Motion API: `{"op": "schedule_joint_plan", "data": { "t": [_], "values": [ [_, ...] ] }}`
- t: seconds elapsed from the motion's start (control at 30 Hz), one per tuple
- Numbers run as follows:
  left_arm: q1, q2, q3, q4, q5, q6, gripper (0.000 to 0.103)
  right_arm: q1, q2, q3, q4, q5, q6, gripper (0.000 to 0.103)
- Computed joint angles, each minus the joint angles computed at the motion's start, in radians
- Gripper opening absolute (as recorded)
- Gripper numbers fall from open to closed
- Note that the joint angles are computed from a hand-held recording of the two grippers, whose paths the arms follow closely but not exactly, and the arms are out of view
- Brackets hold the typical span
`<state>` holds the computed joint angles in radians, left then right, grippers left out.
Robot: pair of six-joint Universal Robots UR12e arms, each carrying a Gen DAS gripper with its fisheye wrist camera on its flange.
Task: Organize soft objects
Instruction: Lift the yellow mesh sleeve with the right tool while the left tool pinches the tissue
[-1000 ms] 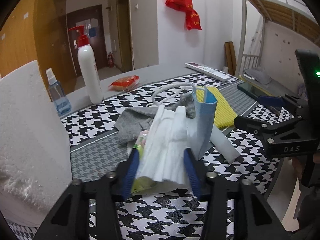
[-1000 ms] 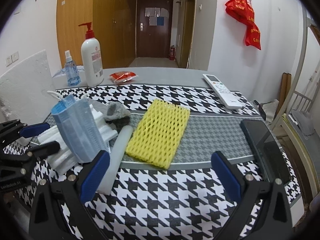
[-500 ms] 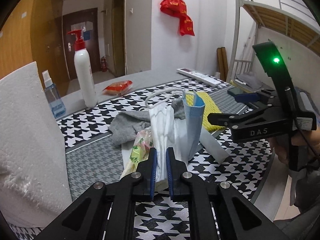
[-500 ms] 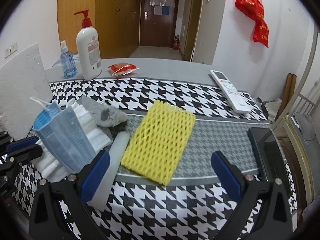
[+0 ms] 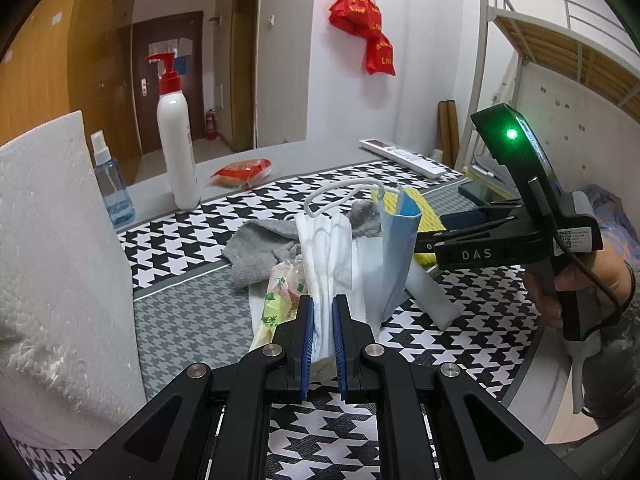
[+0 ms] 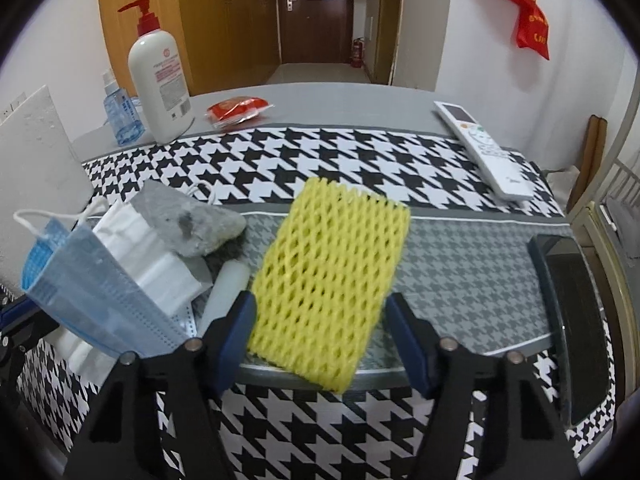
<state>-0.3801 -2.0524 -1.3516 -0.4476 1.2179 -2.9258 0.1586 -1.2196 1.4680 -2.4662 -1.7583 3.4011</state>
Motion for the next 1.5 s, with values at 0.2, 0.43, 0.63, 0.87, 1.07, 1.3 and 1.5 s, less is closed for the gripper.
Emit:
{"op": "schedule_joint_plan", "data": {
  "t": [0.2, 0.43, 0.63, 0.87, 1.07, 1.3, 1.5],
  "values": [
    [-0.001, -0.001, -0.001, 0.005, 0.01, -0.004, 0.011, -0.009, -0.003, -0.001, 0.002, 0.09, -0.005, 0.031],
    [-0.002, 0.0, -0.002, 0.008, 0.011, -0.003, 0.036, -0.01, -0.023, 0.037, -0.073, 0.105, 0.025, 0.022],
    [-0.002, 0.007, -0.019, 0.049, -0.016, 0.01, 0.052, -0.01, -0.075, 0.095, -0.156, 0.086, 0.056, 0.023],
    [-0.008, 0.009, -0.021, 0.042, -0.014, 0.038, 0.055, -0.001, -0.128, 0.16, -0.225, 0.071, 0.09, 0.023],
    [-0.023, 0.01, -0.007, -0.034, 0.02, 0.098, 0.048, 0.01, -0.157, 0.195, -0.275, 0.071, 0.101, 0.023],
    [-0.035, -0.008, 0.034, -0.139, 0.088, 0.113, 0.015, 0.016, -0.181, 0.221, -0.311, 0.079, 0.097, 0.023],
    [-0.043, -0.007, 0.034, -0.143, 0.11, 0.146, 0.002, 0.021, -0.199, 0.242, -0.335, 0.067, 0.106, 0.023]
  ]
}}
